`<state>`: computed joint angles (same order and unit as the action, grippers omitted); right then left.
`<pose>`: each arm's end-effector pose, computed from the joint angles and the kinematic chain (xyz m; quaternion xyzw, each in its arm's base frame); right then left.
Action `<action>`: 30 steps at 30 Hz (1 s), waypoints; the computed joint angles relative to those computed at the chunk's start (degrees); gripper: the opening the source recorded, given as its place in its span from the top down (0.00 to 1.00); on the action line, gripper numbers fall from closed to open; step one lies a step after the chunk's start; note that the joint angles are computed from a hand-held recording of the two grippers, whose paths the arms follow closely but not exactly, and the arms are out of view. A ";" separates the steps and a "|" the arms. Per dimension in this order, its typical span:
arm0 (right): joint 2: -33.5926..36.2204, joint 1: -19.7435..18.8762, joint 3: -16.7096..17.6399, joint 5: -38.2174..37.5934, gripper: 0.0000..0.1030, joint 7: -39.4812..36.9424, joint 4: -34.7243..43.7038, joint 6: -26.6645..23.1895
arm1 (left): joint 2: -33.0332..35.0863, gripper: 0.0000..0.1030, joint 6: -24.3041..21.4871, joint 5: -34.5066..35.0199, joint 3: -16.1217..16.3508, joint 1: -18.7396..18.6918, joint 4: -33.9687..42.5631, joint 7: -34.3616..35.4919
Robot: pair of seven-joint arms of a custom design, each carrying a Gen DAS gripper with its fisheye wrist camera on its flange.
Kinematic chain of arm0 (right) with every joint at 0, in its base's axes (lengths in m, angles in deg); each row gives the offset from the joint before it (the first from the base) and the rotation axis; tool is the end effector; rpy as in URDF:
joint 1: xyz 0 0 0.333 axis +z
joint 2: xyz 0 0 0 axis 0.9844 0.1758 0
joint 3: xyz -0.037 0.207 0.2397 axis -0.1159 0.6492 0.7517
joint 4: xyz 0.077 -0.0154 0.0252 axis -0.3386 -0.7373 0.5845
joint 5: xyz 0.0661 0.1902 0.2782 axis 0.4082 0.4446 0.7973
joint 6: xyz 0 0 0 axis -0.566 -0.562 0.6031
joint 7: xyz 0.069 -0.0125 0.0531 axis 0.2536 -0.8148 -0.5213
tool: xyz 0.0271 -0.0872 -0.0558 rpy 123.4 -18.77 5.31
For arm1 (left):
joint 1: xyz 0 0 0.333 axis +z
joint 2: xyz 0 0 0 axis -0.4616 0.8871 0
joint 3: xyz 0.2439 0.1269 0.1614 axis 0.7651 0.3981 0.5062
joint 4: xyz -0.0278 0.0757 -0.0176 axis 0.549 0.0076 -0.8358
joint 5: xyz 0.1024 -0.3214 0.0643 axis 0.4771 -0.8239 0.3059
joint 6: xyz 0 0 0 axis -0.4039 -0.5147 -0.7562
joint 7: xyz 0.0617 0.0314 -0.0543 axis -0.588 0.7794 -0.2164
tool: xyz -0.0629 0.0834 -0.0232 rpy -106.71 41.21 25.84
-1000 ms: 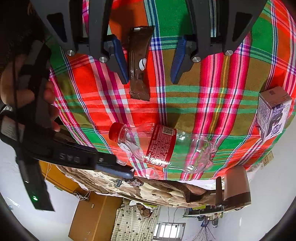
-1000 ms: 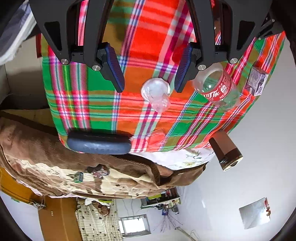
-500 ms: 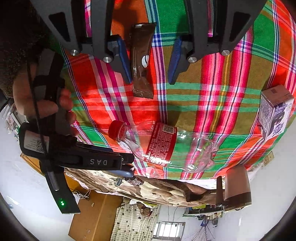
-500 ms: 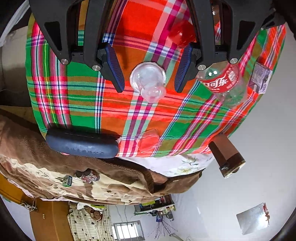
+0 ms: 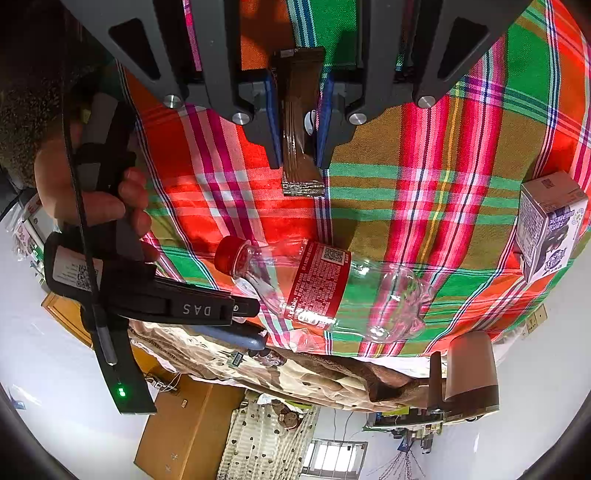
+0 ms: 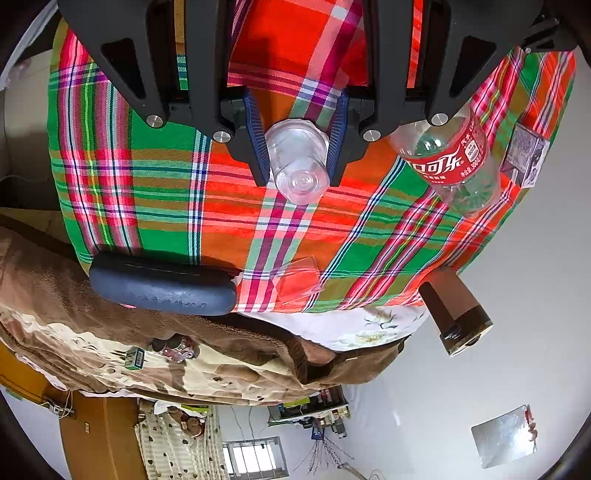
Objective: Collect trash
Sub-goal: 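Carry the brown wrapper and clear cup in both grippers over the trash bin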
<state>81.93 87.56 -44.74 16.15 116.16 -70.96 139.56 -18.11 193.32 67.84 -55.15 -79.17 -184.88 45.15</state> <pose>0.6212 0.2507 0.2960 -0.7262 0.5697 -0.1253 0.3638 0.5402 -0.3779 0.2714 -0.6564 0.6680 -0.3171 0.1495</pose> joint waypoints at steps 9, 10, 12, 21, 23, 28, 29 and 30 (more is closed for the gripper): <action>-1.91 -3.47 3.18 -0.75 0.68 1.43 -4.21 2.67 | -0.42 0.82 0.70 -1.17 3.10 -3.28 -1.40 -0.61; -2.19 -4.26 3.88 -1.06 0.68 1.73 -4.86 2.97 | -0.55 0.82 0.77 -1.30 3.42 -3.69 -1.61 -0.57; -2.83 -4.96 4.37 -1.76 0.68 2.33 -6.08 3.92 | -0.64 0.82 0.63 -1.66 4.48 -4.86 -1.95 -0.67; -5.98 -8.88 6.48 -6.77 0.68 7.03 -12.49 7.84 | -1.36 0.82 0.35 -2.49 8.49 -9.68 -3.34 -1.15; -7.10 -9.02 6.09 -7.93 0.68 8.44 -14.15 8.77 | -1.36 0.82 0.01 -2.36 10.62 -11.98 -3.60 -1.63; -9.81 -9.05 4.63 -11.01 0.68 12.29 -18.02 11.13 | -1.69 0.82 0.01 -2.11 13.42 -15.29 -4.19 -2.46; -10.57 -8.24 3.53 -11.23 0.68 12.90 -18.86 11.63 | -1.78 0.82 -0.09 -2.07 14.09 -16.15 -4.28 -2.68; -11.24 -8.07 2.98 -11.78 0.68 13.57 -19.76 12.18 | -1.80 0.82 -0.15 -1.99 14.62 -16.81 -4.29 -2.88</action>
<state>70.69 79.48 -41.77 4.37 129.73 -90.72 151.74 -19.91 193.17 65.85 -40.53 -95.98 -189.17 42.28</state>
